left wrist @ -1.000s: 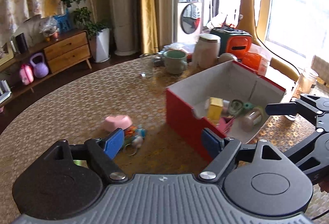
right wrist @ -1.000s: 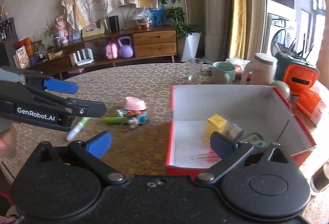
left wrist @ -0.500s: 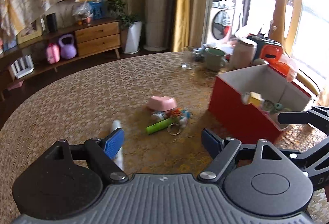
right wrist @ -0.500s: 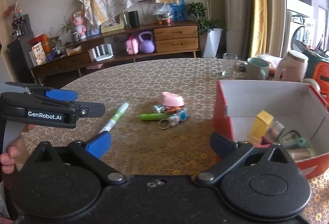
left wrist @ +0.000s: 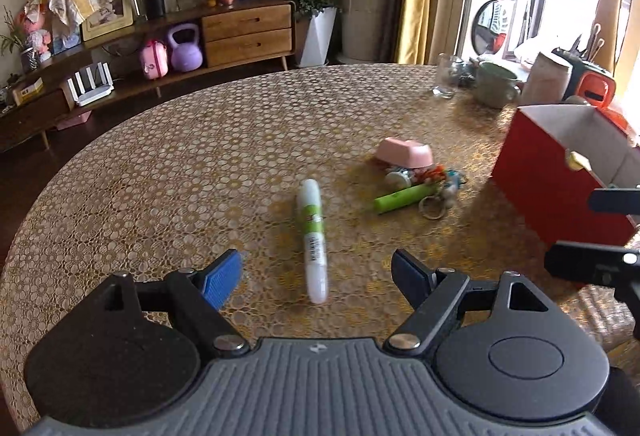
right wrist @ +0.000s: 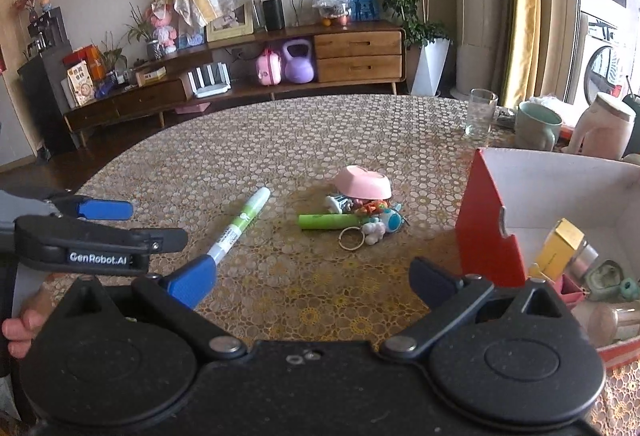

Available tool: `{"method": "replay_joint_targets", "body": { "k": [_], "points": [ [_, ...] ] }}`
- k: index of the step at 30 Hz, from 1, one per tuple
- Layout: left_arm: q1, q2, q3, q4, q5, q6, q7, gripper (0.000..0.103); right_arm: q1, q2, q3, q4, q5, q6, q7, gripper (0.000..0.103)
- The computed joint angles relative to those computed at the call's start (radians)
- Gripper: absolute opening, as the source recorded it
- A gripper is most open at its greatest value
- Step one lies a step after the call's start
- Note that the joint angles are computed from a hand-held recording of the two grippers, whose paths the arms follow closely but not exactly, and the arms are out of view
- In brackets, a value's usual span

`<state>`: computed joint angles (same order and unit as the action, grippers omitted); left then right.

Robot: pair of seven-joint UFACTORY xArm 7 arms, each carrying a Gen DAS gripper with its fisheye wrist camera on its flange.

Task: Organize rigid objects
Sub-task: 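Grasp the white-green marker with the left gripper while the right grasps the pink heart dish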

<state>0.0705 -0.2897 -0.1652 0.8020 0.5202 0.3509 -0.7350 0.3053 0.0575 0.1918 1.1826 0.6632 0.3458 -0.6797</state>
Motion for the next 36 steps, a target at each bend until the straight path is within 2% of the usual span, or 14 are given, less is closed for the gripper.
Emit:
{"method": "replay_joint_targets", "body": {
  "k": [6, 11, 16, 19, 26, 30, 36],
  "points": [
    [0.014, 0.034, 0.022, -0.028, -0.006, -0.088, 0.012, 0.082, 0.009, 0.081, 0.006, 0.07, -0.131, 0.0, 0.116, 0.103],
    [0.049, 0.081, 0.006, -0.016, 0.057, -0.111, -0.054, 0.082, 0.018, 0.17, 0.012, 0.155, -0.267, -0.009, 0.208, 0.103],
    [0.061, 0.131, 0.016, -0.005, 0.131, -0.157, -0.118, 0.082, 0.036, 0.295, -0.004, 0.31, -0.41, 0.016, 0.316, 0.102],
    [0.061, 0.166, 0.018, 0.022, 0.2, -0.154, -0.181, 0.082, 0.055, 0.375, -0.025, 0.419, -0.488, 0.047, 0.394, 0.102],
    [0.011, 0.242, 0.085, 0.075, 0.293, -0.181, -0.262, 0.082, 0.087, 0.554, -0.059, 0.666, -0.601, 0.144, 0.524, 0.101],
    [-0.029, 0.286, 0.12, 0.115, 0.318, -0.161, -0.281, 0.082, 0.106, 0.64, -0.079, 0.789, -0.646, 0.193, 0.568, 0.1],
    [-0.076, 0.338, 0.171, 0.148, 0.292, -0.179, -0.266, 0.082, 0.123, 0.779, -0.091, 1.002, -0.662, 0.302, 0.634, 0.096]
  ]
}}
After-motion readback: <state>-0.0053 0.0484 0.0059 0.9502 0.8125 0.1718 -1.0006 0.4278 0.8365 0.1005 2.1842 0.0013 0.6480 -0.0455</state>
